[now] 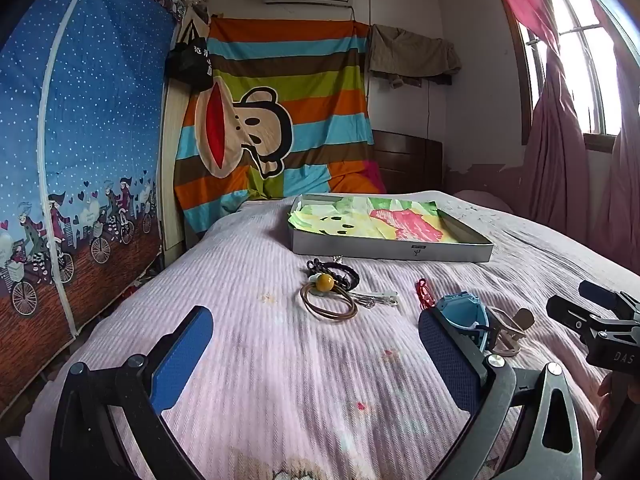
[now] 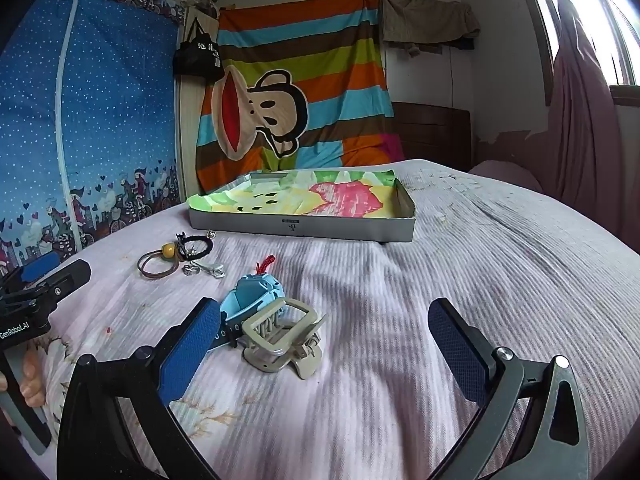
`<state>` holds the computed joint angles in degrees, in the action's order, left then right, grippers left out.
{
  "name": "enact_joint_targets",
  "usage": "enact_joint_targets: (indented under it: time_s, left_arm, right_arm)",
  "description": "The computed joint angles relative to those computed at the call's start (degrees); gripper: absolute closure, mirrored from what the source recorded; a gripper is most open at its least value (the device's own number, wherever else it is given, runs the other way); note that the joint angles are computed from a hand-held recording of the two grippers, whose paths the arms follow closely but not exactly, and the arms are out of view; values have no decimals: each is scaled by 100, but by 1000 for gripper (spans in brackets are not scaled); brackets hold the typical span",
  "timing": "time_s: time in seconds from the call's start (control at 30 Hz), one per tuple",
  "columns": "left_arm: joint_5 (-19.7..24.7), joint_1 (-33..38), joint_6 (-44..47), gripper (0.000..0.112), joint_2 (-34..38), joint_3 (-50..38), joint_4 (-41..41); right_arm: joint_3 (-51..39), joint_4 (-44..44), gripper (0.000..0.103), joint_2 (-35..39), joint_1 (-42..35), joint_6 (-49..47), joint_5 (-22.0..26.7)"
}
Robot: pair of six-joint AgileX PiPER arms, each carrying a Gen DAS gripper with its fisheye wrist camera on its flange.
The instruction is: Organize jewelry
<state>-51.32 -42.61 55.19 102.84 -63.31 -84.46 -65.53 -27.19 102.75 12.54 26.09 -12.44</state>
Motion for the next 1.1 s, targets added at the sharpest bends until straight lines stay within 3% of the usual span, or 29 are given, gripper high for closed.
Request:
enact_joint_targets:
  time_s: [1.1]
  left_arm:
    - [53,14,-82,9,6,-5,4]
  right_arm:
    - [16,-154,1,-28,-12,185,-6]
